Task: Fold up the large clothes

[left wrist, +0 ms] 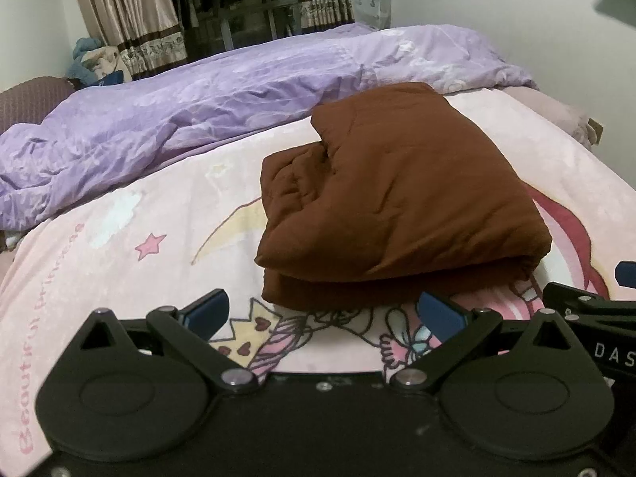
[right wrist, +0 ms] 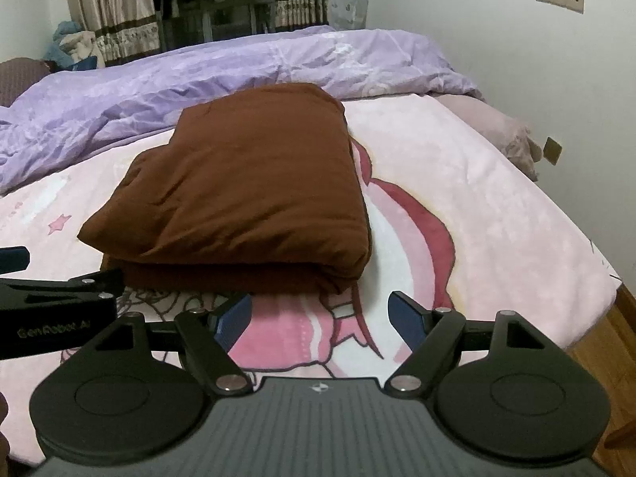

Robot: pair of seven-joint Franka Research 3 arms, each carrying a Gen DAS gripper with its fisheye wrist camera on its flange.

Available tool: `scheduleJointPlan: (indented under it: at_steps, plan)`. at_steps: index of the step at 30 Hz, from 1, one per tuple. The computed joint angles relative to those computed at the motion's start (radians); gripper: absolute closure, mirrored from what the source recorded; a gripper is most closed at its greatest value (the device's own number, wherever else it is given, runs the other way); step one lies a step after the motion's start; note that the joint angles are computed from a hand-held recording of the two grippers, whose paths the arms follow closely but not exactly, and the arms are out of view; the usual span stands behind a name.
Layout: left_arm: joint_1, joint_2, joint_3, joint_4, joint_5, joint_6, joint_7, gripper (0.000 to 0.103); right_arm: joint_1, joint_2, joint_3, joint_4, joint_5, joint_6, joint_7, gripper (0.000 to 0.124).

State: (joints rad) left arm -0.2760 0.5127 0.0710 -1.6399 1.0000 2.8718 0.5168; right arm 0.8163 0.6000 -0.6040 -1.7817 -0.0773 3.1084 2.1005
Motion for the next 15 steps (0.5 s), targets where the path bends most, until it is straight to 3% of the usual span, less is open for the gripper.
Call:
scheduleJointPlan:
  at_steps: [15]
  plan:
    - [0.006,-0.03,0.002,-0.044,0.005,0.037,-0.035,0.0,0.053,0.006,-0.051,-0.017,0.021,0.012,-0.001,0.033]
